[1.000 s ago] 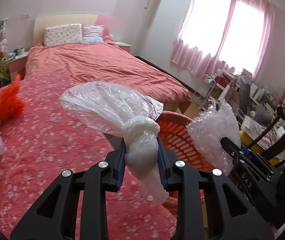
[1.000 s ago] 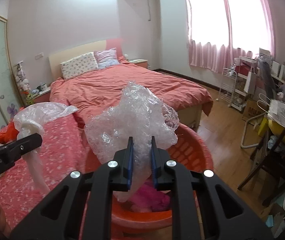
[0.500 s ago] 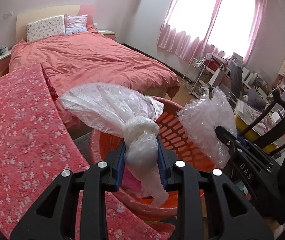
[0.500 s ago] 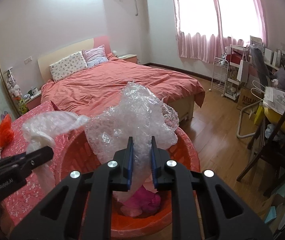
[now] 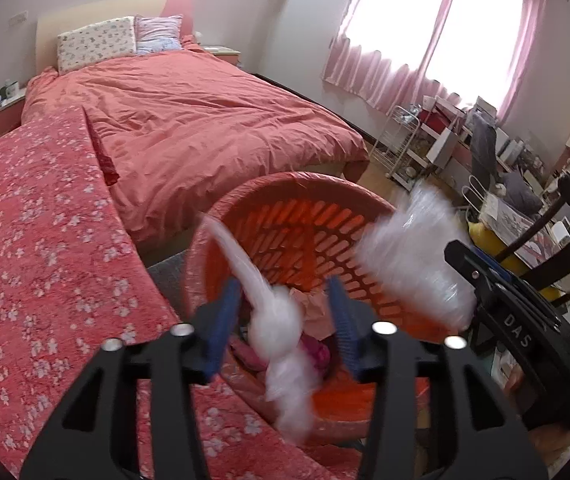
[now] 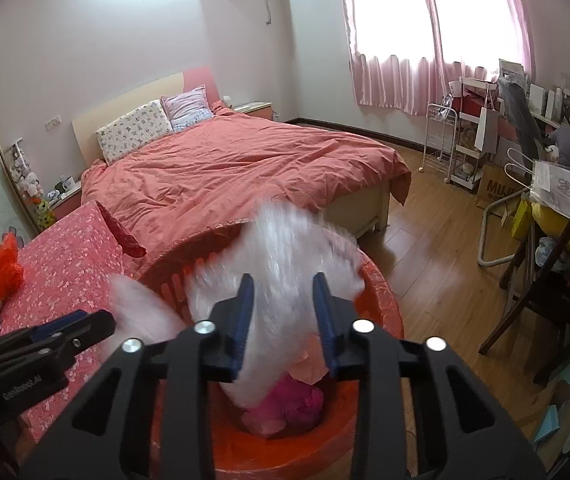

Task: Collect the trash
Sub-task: 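Carry clear bag and bubble wrap to the basket and release both, then move both open tools back toward the remaining bags on the bed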

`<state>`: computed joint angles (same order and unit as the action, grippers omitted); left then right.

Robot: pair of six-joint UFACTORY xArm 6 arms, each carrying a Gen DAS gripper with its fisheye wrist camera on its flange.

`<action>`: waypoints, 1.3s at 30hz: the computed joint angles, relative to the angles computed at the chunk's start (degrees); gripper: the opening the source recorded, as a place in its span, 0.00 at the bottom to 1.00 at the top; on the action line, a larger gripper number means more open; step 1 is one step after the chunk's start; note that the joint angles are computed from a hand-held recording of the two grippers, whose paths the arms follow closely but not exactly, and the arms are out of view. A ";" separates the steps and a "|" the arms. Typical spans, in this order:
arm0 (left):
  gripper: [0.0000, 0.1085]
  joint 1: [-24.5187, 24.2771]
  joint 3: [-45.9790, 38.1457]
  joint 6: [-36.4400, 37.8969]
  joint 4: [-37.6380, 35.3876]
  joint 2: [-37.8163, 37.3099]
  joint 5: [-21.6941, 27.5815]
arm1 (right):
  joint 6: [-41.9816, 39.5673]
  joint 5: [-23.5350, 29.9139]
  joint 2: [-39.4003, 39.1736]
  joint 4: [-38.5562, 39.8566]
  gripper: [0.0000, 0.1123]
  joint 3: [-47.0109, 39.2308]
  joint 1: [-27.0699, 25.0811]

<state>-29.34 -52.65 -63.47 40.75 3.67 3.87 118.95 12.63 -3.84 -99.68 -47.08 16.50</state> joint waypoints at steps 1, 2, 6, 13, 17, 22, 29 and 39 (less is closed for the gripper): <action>0.56 0.36 0.17 -1.98 1.94 -0.38 0.07 | 0.09 0.30 -0.18 -0.12 0.35 0.15 0.16; 0.56 0.70 0.46 -3.81 3.76 -0.96 0.32 | 0.13 0.45 -0.33 -0.18 0.37 0.27 0.25; 0.67 2.10 1.49 -11.40 11.48 -3.07 2.24 | -0.99 1.49 -0.83 0.75 0.44 0.59 1.18; 0.78 4.84 6.25 -30.28 30.56 -11.02 9.70 | -4.19 3.04 -1.06 2.57 0.53 -0.21 4.31; 0.80 6.80 11.69 -27.59 29.05 -17.45 14.38 | -6.18 3.01 0.31 4.38 0.53 -1.99 6.89; 0.83 11.64 19.25 -24.21 23.62 -25.88 15.73 | -9.90 2.64 4.06 7.36 0.53 -6.43 11.97; 0.87 20.47 30.81 -15.99 16.64 -41.55 21.23 | -16.25 0.43 11.74 12.26 0.53 -16.07 19.57; 0.93 39.88 41.95 0.66 3.56 -55.69 21.19 | -39.00 -2.18 28.79 34.13 0.57 -35.70 30.14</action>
